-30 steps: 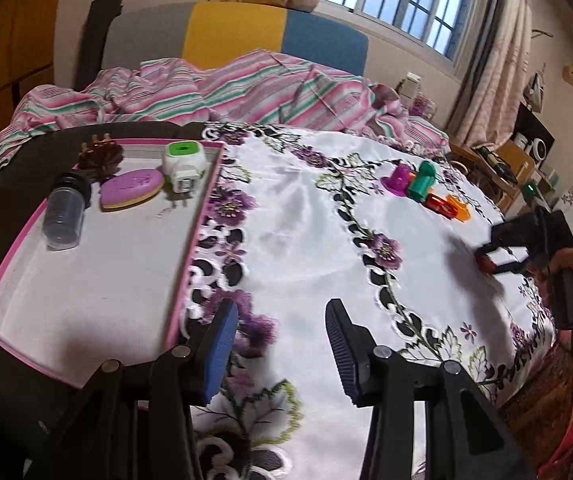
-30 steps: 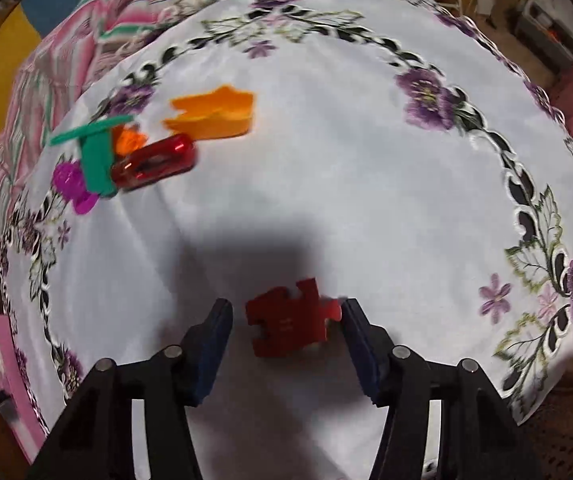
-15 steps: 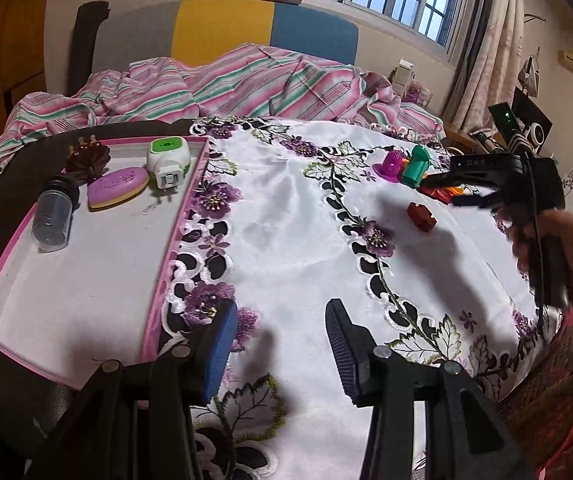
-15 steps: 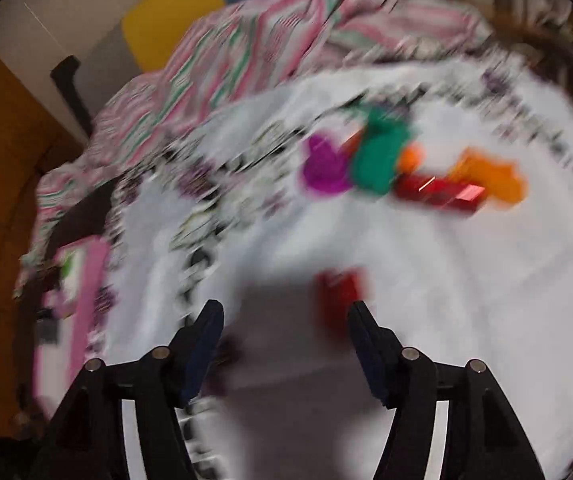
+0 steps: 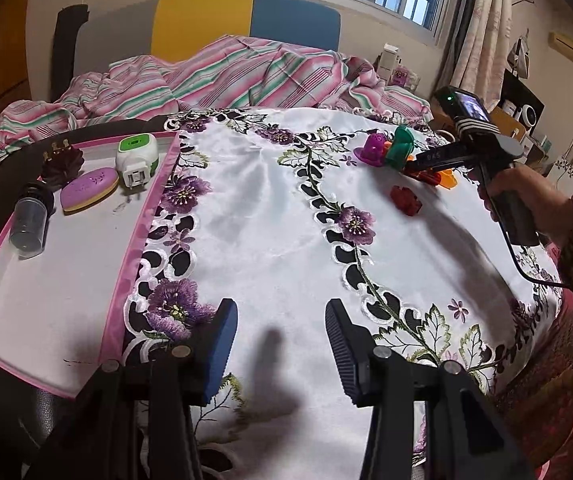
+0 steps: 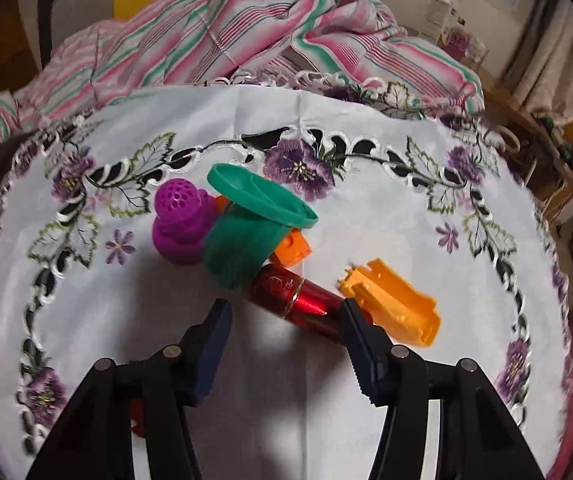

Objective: Organize rigid objects
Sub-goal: 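Drop the puzzle piece and grasp the red lipstick tube with the right tool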

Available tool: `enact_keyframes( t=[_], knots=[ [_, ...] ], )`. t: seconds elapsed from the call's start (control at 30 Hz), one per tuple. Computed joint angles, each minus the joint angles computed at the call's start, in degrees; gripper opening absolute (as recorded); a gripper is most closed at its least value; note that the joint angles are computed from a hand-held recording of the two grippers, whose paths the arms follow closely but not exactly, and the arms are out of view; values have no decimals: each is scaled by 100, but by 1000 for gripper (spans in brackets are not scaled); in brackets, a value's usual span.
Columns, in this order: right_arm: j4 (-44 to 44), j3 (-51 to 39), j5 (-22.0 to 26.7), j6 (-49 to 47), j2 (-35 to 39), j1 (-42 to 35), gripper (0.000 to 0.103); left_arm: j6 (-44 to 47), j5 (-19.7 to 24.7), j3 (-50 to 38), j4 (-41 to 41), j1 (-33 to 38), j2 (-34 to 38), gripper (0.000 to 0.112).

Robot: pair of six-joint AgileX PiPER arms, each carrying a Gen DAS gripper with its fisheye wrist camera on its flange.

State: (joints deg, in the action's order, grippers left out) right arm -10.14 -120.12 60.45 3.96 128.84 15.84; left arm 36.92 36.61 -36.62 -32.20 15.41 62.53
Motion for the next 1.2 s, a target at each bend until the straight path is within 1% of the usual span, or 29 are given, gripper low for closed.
enact_keyframes(
  t=[0.1,0.2,0.3,0.37,0.4,0.43,0.47,0.5,0.53,0.67,0.73,0.9,0.97,1.03,1.07,1.13,1.2],
  knots=[
    [-301,-143,77,-147,126,86,58,-200,-53,-43,99,-189,147,46],
    [-548,-638,426,-189,427,109,58,-393,-63,-86,200,-392,130,46],
    [-378,-1039,779,-216,689,5,54,-609,-183,-43,480,-637,-41,46],
    [-268,-704,524,-105,531,-60,54,-655,-192,-27,510,-671,-47,46],
    [-154,-570,449,-44,454,-99,52,-670,-196,-13,491,-657,-38,46],
    [9,-470,415,7,393,-153,43,-688,-201,-11,494,-651,-17,46],
    [301,-364,417,30,321,-236,38,-728,-194,-21,507,-656,25,46],
    [534,-257,410,75,244,-295,28,-723,-194,-22,487,-660,51,46],
    [685,-64,353,192,127,-324,26,-723,-213,-17,467,-673,69,46],
    [765,855,-23,411,-389,-185,27,-856,-281,-25,461,-816,99,46],
    [1071,1306,-226,324,-649,-130,27,-993,-319,-48,543,-929,128,46],
    [1699,1792,-353,-128,-961,174,27,-1393,-449,-155,760,-1222,350,46],
    [1880,2051,-484,-200,-1118,316,26,-1560,-481,-251,877,-1342,487,46],
    [2162,2262,-606,-188,-1253,298,26,-1784,-564,-336,1058,-1474,616,46],
    [2099,2373,-695,-27,-1342,304,26,-1927,-625,-425,1196,-1579,743,46],
    [1476,2519,-824,490,-1485,384,26,-2153,-724,-608,1359,-1747,998,46],
    [1079,2543,-803,801,-1515,407,26,-2288,-827,-806,1402,-1906,1267,46]
  ],
)
